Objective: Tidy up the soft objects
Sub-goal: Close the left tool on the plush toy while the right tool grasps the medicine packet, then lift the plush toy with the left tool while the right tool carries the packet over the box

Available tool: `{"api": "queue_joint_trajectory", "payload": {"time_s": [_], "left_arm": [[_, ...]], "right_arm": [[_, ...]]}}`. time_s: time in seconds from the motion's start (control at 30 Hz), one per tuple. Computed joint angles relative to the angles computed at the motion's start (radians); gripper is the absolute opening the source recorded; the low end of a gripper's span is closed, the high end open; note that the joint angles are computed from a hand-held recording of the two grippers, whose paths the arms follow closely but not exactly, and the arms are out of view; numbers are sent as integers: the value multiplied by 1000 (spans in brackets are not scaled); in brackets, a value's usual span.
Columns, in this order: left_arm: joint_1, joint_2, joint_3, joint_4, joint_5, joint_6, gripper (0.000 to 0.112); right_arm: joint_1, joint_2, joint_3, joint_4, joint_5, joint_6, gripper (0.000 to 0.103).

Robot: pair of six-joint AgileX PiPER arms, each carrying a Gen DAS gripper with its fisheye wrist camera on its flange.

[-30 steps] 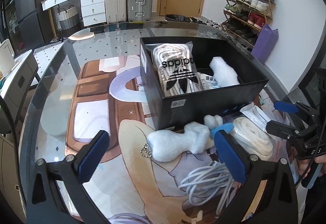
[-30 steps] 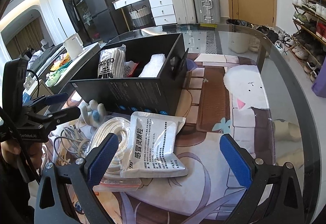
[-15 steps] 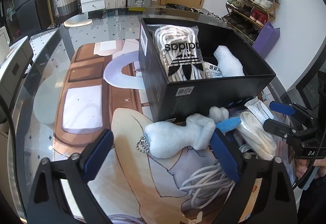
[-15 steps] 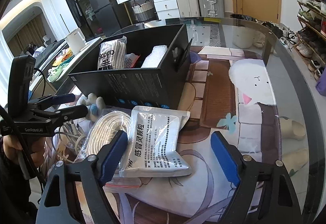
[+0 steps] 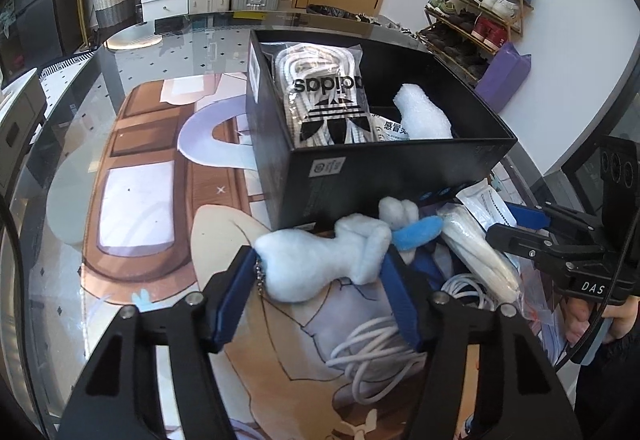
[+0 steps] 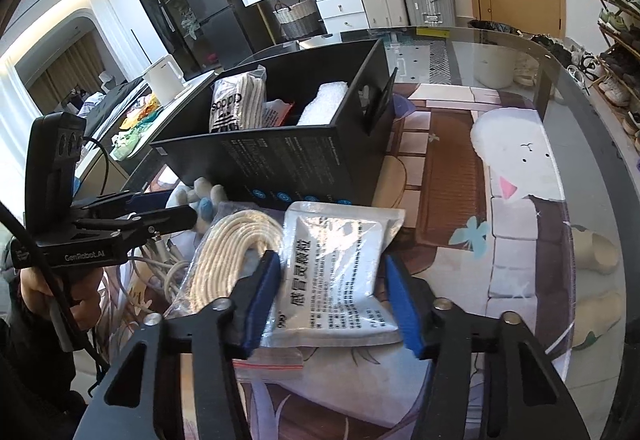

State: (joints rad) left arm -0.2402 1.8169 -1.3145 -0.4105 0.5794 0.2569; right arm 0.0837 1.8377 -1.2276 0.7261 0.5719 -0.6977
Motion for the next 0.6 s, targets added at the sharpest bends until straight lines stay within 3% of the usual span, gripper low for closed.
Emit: {"api": "queue_joint_trajectory", "payload": {"time_s": [0.33, 0.6], "left_arm": [[20, -27, 42, -42, -24, 46, 51], [23, -44, 60, -49, -35, 51, 49]], "right_arm": [[6, -28, 46, 18, -51, -25, 40], [3, -55, 74, 46, -68, -54, 40]]}}
